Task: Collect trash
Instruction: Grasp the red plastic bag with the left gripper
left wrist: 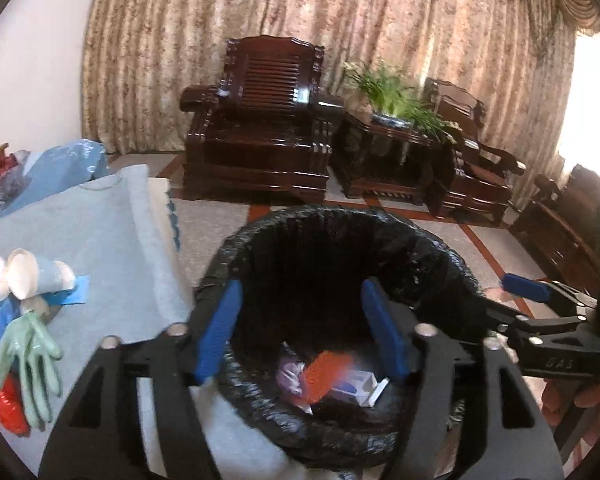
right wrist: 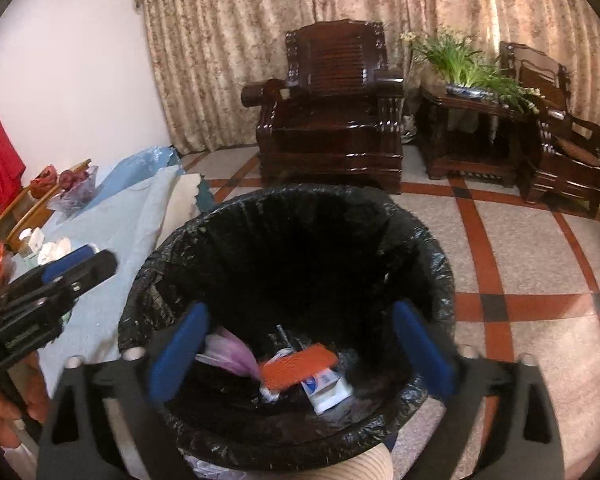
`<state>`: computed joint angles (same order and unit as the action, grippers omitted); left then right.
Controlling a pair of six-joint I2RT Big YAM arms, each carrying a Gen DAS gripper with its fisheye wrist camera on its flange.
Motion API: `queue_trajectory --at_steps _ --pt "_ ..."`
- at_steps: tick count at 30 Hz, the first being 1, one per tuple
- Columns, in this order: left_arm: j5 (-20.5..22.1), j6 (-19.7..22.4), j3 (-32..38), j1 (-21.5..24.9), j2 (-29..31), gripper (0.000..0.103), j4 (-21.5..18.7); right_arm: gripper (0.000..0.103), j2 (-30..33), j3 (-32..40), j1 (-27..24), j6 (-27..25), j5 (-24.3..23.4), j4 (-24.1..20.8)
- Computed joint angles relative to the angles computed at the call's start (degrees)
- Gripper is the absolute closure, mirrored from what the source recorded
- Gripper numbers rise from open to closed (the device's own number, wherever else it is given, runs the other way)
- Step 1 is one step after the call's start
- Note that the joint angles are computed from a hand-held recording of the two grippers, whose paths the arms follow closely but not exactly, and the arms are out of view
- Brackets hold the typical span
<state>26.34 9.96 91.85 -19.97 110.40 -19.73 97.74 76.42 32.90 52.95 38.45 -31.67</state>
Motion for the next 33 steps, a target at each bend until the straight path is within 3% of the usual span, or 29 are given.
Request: queue_trajectory --at_steps 3,6,19,33 --pt "-1.31 -0.99 -1.56 1.22 -1.29 0.017 2.16 0.006 0.49 1.26 0.16 0.64 0.55 -0.71" --pt "-2.62 -1.75 -2.61 2.64 -2.35 0.013 3.41 0.006 1.07 2.37 0.27 0.18 0.28 -0.19" --pt "-9.18 -2.40 -7.19 11.78 -6.23 0.012 8.40 0.006 10.18 15.94 2.71 -10.78 -3.13 4.92" --pt "-14.98 -3.34 -6.52 20.01 -4.07 0.012 7.14 0.006 25.32 37.08 5.04 -20.10 -9.63 3.95"
